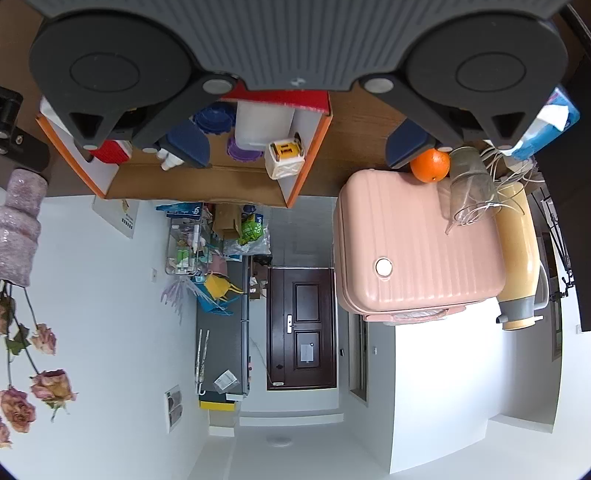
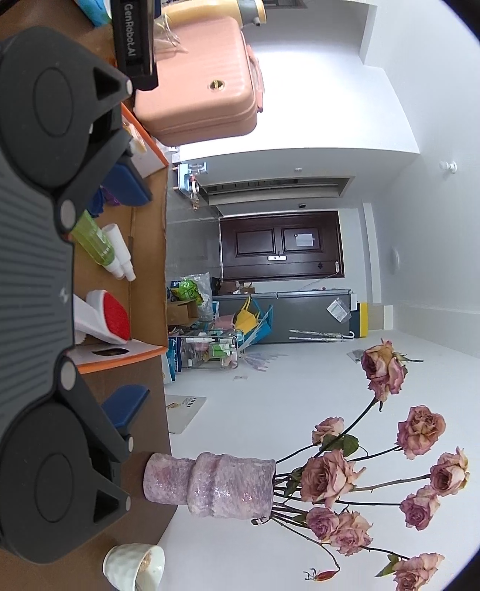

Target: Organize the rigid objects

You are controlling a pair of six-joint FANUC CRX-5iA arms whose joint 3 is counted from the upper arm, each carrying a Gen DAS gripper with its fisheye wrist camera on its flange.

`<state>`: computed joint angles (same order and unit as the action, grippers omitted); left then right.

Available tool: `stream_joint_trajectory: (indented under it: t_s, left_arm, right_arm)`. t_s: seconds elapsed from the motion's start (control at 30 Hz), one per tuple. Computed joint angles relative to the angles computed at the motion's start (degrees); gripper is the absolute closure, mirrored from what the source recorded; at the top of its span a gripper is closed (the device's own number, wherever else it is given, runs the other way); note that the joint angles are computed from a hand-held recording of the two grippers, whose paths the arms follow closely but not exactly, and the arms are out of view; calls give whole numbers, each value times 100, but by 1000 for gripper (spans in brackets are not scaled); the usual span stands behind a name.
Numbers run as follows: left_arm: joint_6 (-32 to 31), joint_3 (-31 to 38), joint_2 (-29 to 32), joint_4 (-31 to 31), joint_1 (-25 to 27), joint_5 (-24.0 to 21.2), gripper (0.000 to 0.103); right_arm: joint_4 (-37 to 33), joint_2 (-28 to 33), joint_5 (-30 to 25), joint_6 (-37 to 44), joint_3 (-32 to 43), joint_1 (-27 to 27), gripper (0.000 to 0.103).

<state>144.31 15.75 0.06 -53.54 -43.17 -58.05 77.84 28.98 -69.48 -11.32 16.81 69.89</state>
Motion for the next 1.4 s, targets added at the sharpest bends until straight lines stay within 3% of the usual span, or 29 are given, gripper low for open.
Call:
stream_joint_trajectory:
  t_s: [0.47, 1.17, 1.4]
  left_arm:
    - [237, -661, -720, -158, -665, -471, 0]
    - [1132, -1726, -1774, -955, -2716, -1936, 0]
    - [1286, -1842, -1838, -917, -2869, -2064, 0]
  right_arm:
    - [74, -449, -410, -156, -588, 696, 0]
    - [-311, -956, -1323, -782, -1496, 2033, 0]
    - [-418, -914, -1497, -807, -1495, 2226, 0]
